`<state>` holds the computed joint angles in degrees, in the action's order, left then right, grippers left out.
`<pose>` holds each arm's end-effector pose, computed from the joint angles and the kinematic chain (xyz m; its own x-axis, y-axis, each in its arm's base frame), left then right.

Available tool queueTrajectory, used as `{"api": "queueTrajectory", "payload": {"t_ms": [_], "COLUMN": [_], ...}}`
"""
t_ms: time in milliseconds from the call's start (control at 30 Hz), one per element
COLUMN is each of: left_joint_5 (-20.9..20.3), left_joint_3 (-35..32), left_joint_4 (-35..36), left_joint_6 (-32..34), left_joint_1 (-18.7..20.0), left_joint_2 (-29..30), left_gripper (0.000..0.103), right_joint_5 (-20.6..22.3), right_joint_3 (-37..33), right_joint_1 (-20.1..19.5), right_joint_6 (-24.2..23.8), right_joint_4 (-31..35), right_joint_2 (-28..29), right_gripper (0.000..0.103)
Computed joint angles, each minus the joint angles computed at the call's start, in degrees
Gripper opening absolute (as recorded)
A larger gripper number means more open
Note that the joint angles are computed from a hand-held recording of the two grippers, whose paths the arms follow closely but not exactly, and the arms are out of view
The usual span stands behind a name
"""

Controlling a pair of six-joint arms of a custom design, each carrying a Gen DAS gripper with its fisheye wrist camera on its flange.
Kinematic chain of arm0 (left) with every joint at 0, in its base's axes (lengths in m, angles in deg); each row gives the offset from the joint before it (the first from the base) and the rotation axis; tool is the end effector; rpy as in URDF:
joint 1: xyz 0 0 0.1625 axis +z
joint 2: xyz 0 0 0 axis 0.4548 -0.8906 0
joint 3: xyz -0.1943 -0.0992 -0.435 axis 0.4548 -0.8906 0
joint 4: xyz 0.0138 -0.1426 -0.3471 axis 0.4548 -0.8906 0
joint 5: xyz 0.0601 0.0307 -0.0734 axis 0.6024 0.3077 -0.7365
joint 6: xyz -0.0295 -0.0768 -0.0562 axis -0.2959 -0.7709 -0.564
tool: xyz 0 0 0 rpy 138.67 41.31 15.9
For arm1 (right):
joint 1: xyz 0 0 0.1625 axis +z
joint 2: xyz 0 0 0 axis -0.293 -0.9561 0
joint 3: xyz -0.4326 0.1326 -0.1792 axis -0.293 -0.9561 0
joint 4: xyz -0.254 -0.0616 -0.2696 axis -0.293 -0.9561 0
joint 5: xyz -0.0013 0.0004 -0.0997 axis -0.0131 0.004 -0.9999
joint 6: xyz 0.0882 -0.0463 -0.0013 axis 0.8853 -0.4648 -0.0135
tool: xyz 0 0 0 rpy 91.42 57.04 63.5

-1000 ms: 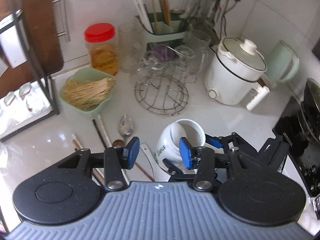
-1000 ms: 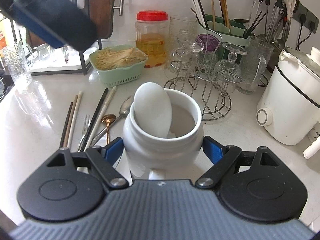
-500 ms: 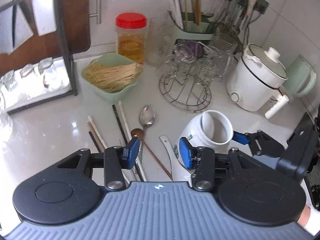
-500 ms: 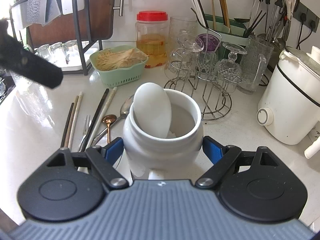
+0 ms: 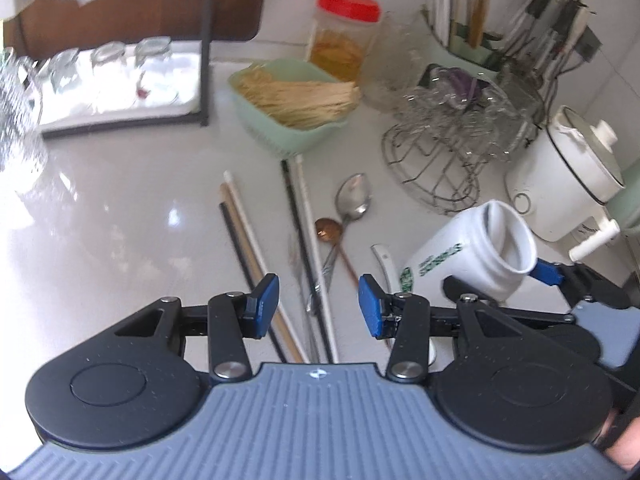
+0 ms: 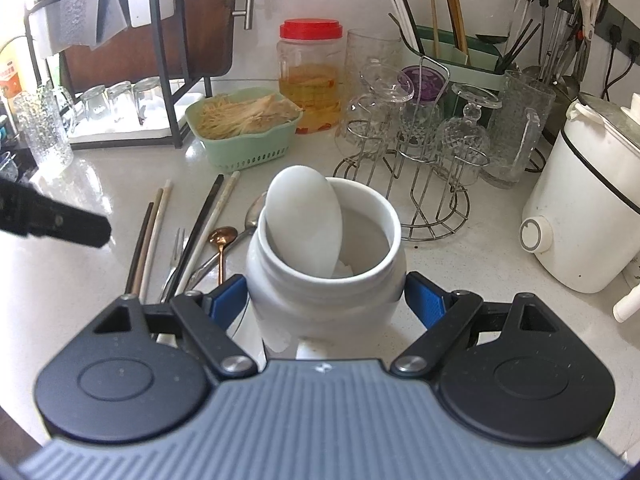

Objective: Organize utensils
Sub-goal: 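Move the left tool back to the chopsticks and grasp a black chopstick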

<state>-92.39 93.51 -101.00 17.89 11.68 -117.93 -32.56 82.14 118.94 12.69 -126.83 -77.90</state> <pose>-0.3070 -0.5205 0.1943 -0.8189 -0.3047 -0.4864 0.1079 0.7506 -0.6519 0.2195 -0.5755 0.2595 -0.5609 -0.5630 0.6069 -0.7860 0.5923 -0.1770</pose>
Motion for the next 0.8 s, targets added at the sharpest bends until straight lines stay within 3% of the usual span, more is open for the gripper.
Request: {"api": "queueTrajectory", "payload": {"t_ms": [400, 800], "left_joint_5": [4.0, 6.1], "left_joint_3": [0.9, -1.3], "left_joint_4": [3.7, 2.6], "left_joint_6": [-5.7, -2.1], "left_joint_1": [4.6, 8.2], "left_joint_2": [0.7, 3.8], "left_gripper": [0.048, 0.023], "right_joint_5": [-0.1, -0.3], "right_joint_3": [-1.5, -2.4], "right_joint_1": [0.1, 0.2], "right_joint_6": [-0.5, -0.4], "right_joint_4": [4.0, 6.1], "right_joint_2": [-0.4, -0.5], "right_gripper": [0.087, 0.087]}}
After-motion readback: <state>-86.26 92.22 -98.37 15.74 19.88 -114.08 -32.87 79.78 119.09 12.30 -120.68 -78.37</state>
